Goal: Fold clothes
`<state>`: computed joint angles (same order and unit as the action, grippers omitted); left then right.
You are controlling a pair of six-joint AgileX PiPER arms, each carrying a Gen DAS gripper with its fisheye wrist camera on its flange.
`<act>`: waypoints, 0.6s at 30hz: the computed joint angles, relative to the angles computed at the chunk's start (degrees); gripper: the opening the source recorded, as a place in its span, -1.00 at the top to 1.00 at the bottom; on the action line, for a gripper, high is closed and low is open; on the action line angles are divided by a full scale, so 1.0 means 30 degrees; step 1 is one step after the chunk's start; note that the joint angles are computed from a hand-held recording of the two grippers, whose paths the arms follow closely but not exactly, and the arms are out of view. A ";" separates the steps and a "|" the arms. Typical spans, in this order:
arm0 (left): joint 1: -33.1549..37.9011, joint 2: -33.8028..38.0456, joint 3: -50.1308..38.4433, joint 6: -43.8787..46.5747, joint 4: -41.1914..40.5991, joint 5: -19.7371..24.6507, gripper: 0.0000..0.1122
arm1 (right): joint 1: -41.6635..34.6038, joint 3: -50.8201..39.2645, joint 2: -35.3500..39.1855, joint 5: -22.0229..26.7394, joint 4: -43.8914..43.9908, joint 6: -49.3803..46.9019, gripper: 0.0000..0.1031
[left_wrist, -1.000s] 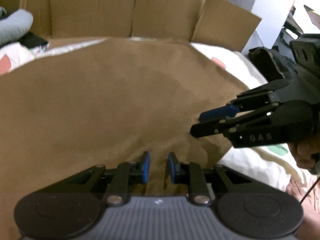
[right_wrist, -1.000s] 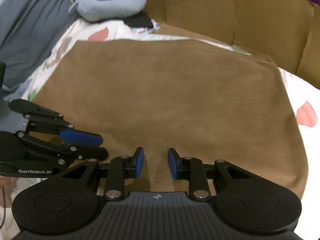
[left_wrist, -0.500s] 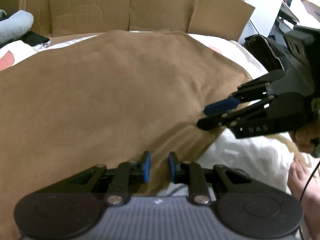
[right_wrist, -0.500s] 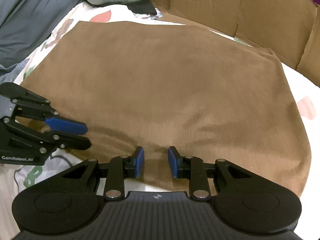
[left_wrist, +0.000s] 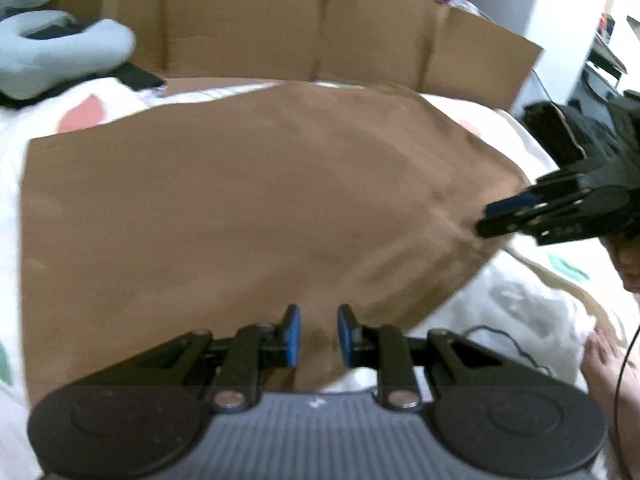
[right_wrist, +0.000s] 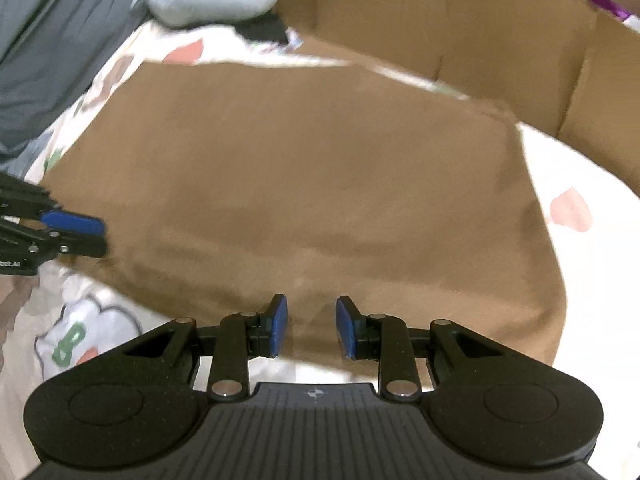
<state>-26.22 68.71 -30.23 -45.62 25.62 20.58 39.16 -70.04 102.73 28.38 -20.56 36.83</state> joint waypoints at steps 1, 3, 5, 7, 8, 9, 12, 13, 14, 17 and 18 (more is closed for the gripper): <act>0.0248 0.0041 0.0057 0.0042 -0.0009 -0.0014 0.61 | -0.0162 0.0041 -0.0061 -0.0068 -0.0281 0.0128 0.34; 0.0787 0.0295 0.0155 0.0681 -0.0613 -0.0160 0.61 | -0.0460 0.0048 0.0041 -0.0033 -0.1013 0.0363 0.33; 0.1288 0.0446 0.0347 0.1665 -0.1618 -0.0249 0.61 | -0.0789 0.0143 0.0169 0.0075 -0.1930 0.1217 0.32; 0.1566 0.0336 0.0722 0.2143 -0.2210 -0.0331 0.61 | -0.1143 0.0370 0.0231 0.0134 -0.2286 0.1816 0.32; 0.1639 0.0201 0.0917 0.2358 -0.2381 -0.0346 0.61 | -0.1288 0.0479 0.0291 0.0196 -0.2268 0.1939 0.32; 0.1685 0.0020 0.1038 0.2638 -0.2581 -0.0252 0.60 | -0.1444 0.0694 0.0265 0.0151 -0.2107 0.1852 0.32; 0.1855 -0.0557 0.1248 0.3535 -0.3345 0.0244 0.60 | -0.1368 0.1305 0.0039 -0.0014 -0.2354 0.2227 0.29; 0.1915 -0.0751 0.1315 0.3820 -0.3583 0.0416 0.60 | -0.1241 0.1293 -0.0005 0.0261 -0.2337 0.2281 0.28; 0.1972 -0.0942 0.1316 0.3898 -0.3722 0.0622 0.60 | -0.1141 0.1202 -0.0030 0.0606 -0.2211 0.2214 0.27; 0.2116 -0.1713 0.1190 0.3777 -0.4039 0.1029 0.60 | -0.0943 0.0420 -0.0045 0.1677 -0.1256 0.2172 0.27; 0.1976 -0.1859 0.1048 0.3389 -0.3732 0.1153 0.60 | -0.0932 0.0076 -0.0045 0.1833 -0.0828 0.2088 0.27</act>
